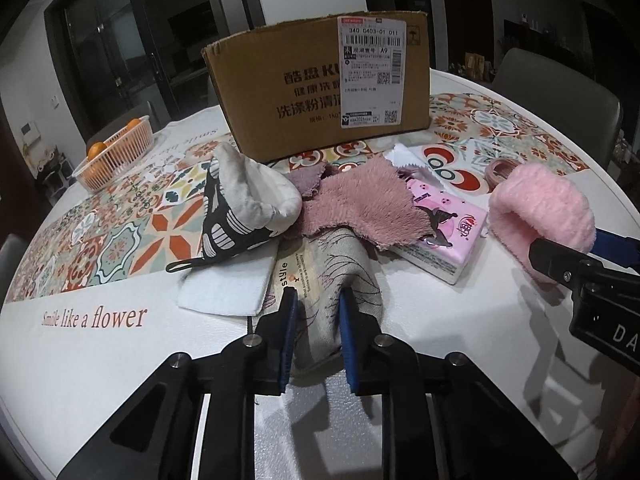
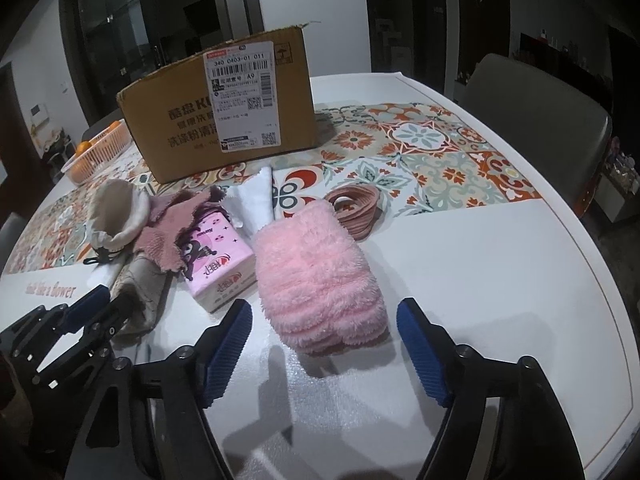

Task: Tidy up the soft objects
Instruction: 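Grasp the pink fluffy headband with the right gripper while the left gripper grasps the patterned mitt, then lift the pink headband and patterned mitt and carry both over the cardboard box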

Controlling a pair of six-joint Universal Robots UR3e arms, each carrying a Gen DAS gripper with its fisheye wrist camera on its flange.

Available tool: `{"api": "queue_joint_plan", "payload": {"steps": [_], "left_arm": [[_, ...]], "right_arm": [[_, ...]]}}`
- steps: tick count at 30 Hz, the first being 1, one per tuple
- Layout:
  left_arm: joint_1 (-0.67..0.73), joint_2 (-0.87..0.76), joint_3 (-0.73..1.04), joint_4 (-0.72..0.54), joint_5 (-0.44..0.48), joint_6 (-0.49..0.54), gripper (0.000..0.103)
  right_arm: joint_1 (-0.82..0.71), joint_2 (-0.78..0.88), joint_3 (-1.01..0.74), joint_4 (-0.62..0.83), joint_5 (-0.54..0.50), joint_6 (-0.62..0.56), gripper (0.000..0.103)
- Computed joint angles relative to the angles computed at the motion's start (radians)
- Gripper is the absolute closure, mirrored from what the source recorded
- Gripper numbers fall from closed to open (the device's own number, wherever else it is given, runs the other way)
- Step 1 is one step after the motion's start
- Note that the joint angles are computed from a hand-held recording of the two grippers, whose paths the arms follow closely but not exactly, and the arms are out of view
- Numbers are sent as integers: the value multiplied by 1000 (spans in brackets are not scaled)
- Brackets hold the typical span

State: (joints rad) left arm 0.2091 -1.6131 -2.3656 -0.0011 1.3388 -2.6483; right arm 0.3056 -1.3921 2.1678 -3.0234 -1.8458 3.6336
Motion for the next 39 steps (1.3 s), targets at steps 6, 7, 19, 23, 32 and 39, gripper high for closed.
{"api": "queue_joint_plan", "payload": {"steps": [6, 7, 19, 23, 32, 39], "left_arm": [[24, 5, -10, -9, -46, 7, 93], [34, 11, -10, -21, -60, 3, 94], [183, 233, -76, -189, -264, 44, 97], [248, 356, -92, -315, -340, 81, 97], [432, 685, -116, -681, -521, 214, 97], [564, 873, -71, -950, -644, 306, 97]], "right_arm": [[-9, 11, -6, 4, 9, 10, 51], [-10, 8, -5, 4, 13, 12, 54], [47, -54, -17, 18, -3, 24, 65], [62, -86, -18, 29, -14, 33, 66], [106, -155, -18, 62, -50, 53, 66], [161, -190, -47, 81, -106, 64, 66]]}}
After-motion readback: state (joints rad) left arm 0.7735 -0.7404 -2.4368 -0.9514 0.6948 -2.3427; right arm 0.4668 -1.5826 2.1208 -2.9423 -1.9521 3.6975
